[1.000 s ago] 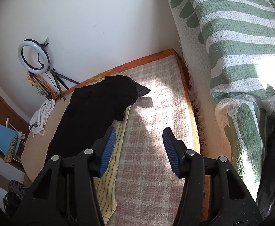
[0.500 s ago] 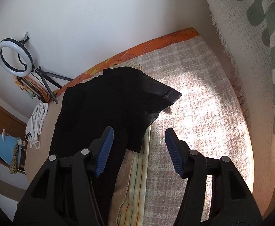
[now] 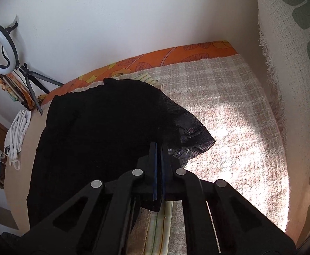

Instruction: Fold small clothes

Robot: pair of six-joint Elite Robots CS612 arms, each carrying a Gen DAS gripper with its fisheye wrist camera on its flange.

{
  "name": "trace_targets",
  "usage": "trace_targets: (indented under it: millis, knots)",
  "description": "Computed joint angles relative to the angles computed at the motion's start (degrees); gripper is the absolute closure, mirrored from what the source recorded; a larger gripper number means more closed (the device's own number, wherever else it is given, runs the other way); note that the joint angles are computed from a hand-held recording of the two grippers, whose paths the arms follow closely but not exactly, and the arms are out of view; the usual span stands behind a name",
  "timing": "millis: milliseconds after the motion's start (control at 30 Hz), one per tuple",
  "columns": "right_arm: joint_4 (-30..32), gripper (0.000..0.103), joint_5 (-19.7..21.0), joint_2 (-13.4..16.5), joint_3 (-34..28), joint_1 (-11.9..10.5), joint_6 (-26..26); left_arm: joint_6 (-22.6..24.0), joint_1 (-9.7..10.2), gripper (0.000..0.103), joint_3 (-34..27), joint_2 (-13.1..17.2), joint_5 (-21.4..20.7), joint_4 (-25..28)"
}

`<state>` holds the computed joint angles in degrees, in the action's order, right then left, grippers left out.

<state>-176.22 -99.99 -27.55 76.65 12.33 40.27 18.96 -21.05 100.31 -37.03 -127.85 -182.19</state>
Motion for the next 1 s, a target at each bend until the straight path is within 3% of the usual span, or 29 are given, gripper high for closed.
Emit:
trace_targets:
  millis: [233, 400, 600, 800, 900, 967, 1000]
  knots:
    - [8.4, 0.100, -5.4, -0.2, -5.3, 1.7, -3.6, -1.0, 1.66, 0.099, 0.1, -0.1, -0.9, -1.6]
    - [14.8, 0.100, -7.6, 2.0, -12.7, 3.2, -7.5, -3.1, 3.41, 0.099, -0.2, 0.1, -1.5, -2.7]
    - [23.9, 0.101, -9.2, 7.7, -26.1, 5.5, -14.5, -4.9, 5.36, 0.099, -1.0, 0.8, -0.7, -3.3]
    - [36.2, 0.101, -10.9, 16.2, -43.6, 7.8, -20.4, -5.2, 6.32, 0.099, -1.8, 1.6, 1.1, -1.5]
    - [41.4, 0.100, -7.5, 19.4, -49.9, 7.9, -21.4, -3.2, 6.42, 0.097, -2.1, 1.7, 1.8, 1.4]
    - [43.7, 0.086, -5.7, 20.3, -51.7, 7.8, -21.6, -3.1, 6.55, 0.095, -2.2, 1.6, 2.4, 2.2]
    - [42.4, 0.067, -4.3, 19.6, -50.2, 7.6, -21.4, -2.9, 6.64, 0.089, -2.2, 1.6, 2.2, 2.3]
